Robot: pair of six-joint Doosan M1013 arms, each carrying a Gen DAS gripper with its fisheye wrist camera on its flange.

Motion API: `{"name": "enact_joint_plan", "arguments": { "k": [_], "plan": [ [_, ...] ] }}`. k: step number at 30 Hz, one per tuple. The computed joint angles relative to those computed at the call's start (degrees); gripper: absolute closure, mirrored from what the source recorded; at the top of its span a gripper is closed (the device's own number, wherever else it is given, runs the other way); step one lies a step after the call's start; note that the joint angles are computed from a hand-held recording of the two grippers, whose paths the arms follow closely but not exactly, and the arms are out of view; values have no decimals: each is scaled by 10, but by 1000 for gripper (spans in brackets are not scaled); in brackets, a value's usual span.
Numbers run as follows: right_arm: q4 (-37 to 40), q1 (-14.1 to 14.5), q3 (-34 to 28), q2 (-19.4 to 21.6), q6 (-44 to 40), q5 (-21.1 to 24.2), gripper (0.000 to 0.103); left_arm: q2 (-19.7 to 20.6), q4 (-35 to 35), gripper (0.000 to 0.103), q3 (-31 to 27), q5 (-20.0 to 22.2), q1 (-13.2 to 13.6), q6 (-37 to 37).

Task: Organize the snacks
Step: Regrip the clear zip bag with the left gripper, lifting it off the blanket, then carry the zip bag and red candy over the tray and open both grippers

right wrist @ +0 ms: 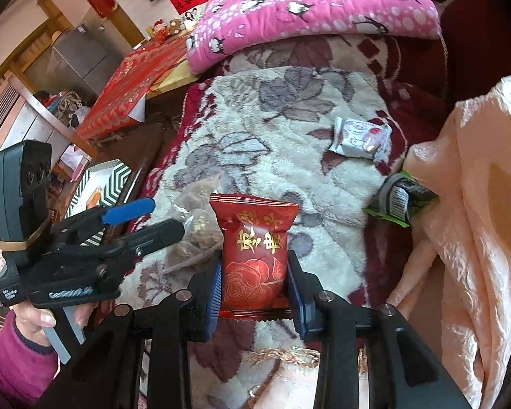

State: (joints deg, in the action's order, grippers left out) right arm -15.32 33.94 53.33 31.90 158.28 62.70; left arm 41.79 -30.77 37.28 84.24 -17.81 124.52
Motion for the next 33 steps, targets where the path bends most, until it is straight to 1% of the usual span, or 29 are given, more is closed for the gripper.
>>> {"name": "enact_joint_plan", "arguments": {
  "k": [2, 4, 7, 8, 9, 11, 12, 15, 18, 22, 25, 28, 33],
  "plan": [
    [1, -1, 4, -2, 4, -1, 67, 4, 29, 14, -1, -5, -9, -11],
    [1, -1, 5, -3, 4, -2, 67, 17, 55, 14, -15, 12, -18, -36],
    [0, -1, 3, -2, 0, 4, 67, 22, 86, 15, -12, 10, -27, -47],
    [0, -1, 2, -2, -1, 5, 67, 22, 90, 28, -10, 10, -28, -46],
    [-1, -1, 0, -2, -3, 7, 67, 19, 93, 49, -5, 6, -28, -47],
    [-2, 1, -4, 0, -7, 11, 66, 13, 91, 60, 3, 0, -25, -38],
    [-3, 1, -7, 0, -10, 12, 66, 14, 87, 63, 2, 4, -23, -39],
    [-2, 3, -18, 7, -15, 15, 66, 6, 88, 66, 12, -8, -15, -42],
    [2, 5, -35, 17, -26, 19, 66, -4, 83, 66, 20, -20, -5, -50],
    [11, 8, -74, 40, -52, 31, 66, -26, 89, 67, 44, -55, 7, -47],
    [19, 11, -111, 62, -71, 41, 66, -35, 94, 67, 50, -63, 14, -53],
    [29, 14, -154, 86, -93, 54, 66, -47, 106, 67, 62, -81, 24, -56],
    [44, 19, -241, 134, -130, 88, 66, -57, 112, 67, 69, -90, 41, -71]
  ]
}}
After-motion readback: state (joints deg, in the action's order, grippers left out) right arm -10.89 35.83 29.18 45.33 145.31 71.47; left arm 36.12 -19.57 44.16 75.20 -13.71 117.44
